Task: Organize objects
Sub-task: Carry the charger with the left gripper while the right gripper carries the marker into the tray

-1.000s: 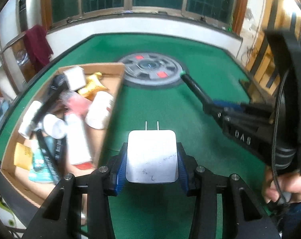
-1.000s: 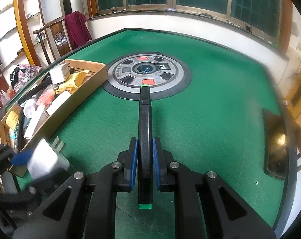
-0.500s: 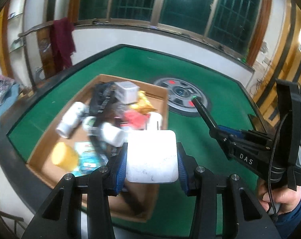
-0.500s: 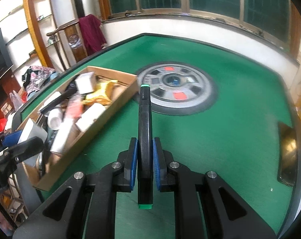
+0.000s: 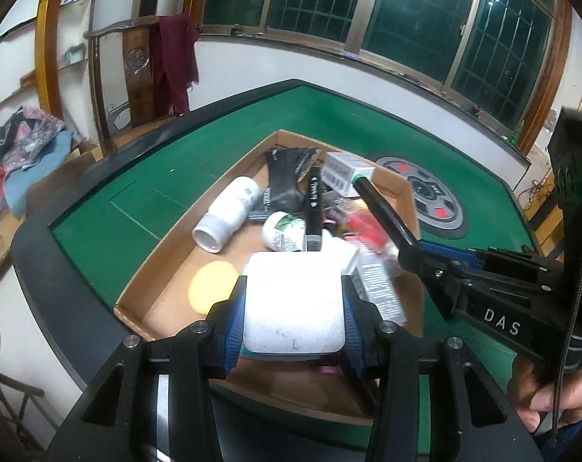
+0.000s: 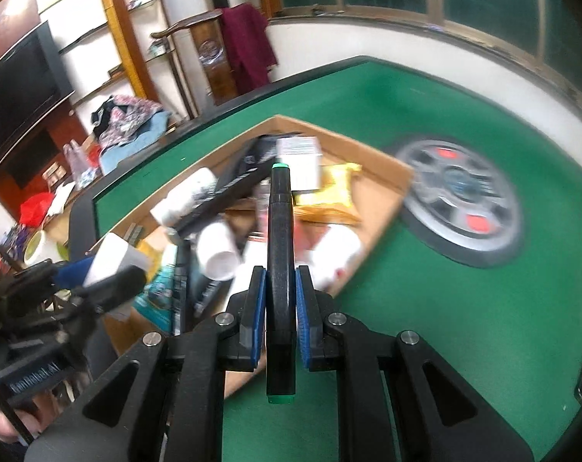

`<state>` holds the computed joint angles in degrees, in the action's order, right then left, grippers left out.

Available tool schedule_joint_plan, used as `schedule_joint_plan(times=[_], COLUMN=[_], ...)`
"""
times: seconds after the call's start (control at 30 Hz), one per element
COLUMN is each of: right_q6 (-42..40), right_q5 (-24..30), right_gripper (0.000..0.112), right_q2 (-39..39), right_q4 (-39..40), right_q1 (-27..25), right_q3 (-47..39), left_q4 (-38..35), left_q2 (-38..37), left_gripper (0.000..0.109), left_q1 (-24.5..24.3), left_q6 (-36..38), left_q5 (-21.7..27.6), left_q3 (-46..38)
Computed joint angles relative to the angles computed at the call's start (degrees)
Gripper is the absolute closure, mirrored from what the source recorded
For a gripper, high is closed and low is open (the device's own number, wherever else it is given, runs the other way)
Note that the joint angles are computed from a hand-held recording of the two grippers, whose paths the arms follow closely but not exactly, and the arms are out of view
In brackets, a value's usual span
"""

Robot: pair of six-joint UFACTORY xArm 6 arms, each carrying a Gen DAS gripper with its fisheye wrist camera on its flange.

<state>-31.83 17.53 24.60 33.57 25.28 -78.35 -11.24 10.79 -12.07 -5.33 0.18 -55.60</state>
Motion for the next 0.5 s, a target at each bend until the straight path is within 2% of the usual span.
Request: schedule_joint_plan(times=[0.2, 0.3, 0.4, 0.5], right_q6=[2.6, 4.7, 6.1, 7.2], right_q5=[2.2, 2.4, 3.2, 2.6], right_gripper=[0.1, 0.1, 0.1, 0.1], right_q2=[3.1, 4.3, 5.2, 5.8], right_q4=[-2.2, -4.1, -4.9, -6.3], right_q1=[1.0, 1.0, 0.9, 1.0], right_q3=[-3.3, -4.3, -5.5, -6.2], left_q4=[-13.1, -5.3, -3.2, 5.0], left_q2=[2.2, 2.6, 3.6, 4.3], left_gripper=[0.069, 0.069, 0.069, 0.069], left_q1=[-1.0, -0.2, 0.0, 1.1], left_q6=[11.5, 4.8, 2.6, -4.6], left_q5=[0.5, 0.0, -0.3, -0.8], left_q3=[-1.9, -1.6, -2.0, -2.1])
